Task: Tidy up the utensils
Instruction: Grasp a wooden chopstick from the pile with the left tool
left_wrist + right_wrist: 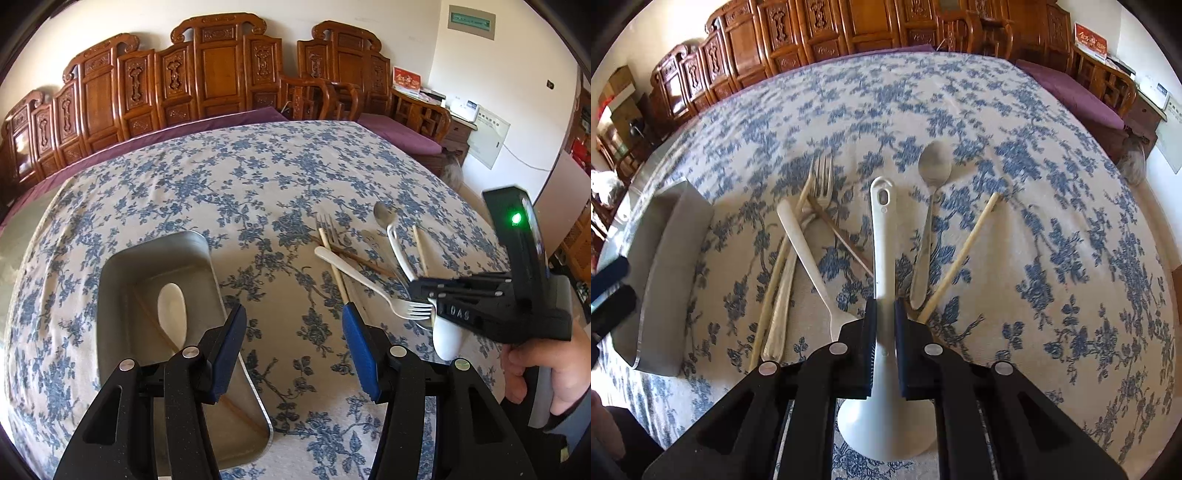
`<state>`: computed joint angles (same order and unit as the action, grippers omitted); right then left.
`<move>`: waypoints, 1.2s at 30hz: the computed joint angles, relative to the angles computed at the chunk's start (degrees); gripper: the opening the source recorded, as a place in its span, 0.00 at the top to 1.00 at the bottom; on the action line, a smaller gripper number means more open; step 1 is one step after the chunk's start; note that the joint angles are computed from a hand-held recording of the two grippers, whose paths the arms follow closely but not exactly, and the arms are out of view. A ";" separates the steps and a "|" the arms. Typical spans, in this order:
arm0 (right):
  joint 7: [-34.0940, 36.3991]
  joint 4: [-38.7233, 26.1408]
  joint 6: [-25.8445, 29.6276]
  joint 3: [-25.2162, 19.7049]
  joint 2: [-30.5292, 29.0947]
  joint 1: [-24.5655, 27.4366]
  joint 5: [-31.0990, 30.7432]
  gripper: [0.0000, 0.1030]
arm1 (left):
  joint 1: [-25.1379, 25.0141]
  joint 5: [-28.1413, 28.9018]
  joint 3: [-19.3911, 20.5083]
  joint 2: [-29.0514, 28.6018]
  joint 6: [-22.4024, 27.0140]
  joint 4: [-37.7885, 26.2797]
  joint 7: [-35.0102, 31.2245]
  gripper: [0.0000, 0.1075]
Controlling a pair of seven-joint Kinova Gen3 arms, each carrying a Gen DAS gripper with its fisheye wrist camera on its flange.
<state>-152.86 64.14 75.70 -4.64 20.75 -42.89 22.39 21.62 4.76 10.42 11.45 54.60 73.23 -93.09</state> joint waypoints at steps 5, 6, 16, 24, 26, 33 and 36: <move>-0.41 1.63 -1.24 -0.20 -2.81 -1.04 3.14 0.89 | 0.38 0.71 0.35 0.15 -0.09 0.47 0.13 0.52; -0.62 2.15 -1.39 -0.34 -3.38 -1.23 3.81 0.89 | 0.45 0.99 0.45 0.33 -0.06 0.52 0.18 0.52; -4.22 10.75 -8.66 -2.83 -8.80 0.32 8.21 0.89 | 3.16 0.04 0.93 2.51 0.31 0.96 1.67 0.58; -5.93 14.76 -13.73 -3.90 -10.14 1.76 9.00 0.89 | 4.67 -0.41 1.14 5.42 2.17 0.17 2.40 0.70; -6.51 15.67 -14.79 -4.07 -10.52 2.00 9.19 0.89 | 5.26 -0.82 1.05 5.96 2.41 -0.05 2.69 0.70; -7.15 17.92 -18.13 -4.65 -11.28 3.08 8.61 0.89 | 9.22 -7.09 -1.07 7.24 3.43 -1.09 6.37 0.88; -6.96 18.38 -19.21 -4.75 -11.39 3.50 8.01 0.89 | 8.12 -6.93 -0.70 7.25 3.05 -0.92 7.00 0.95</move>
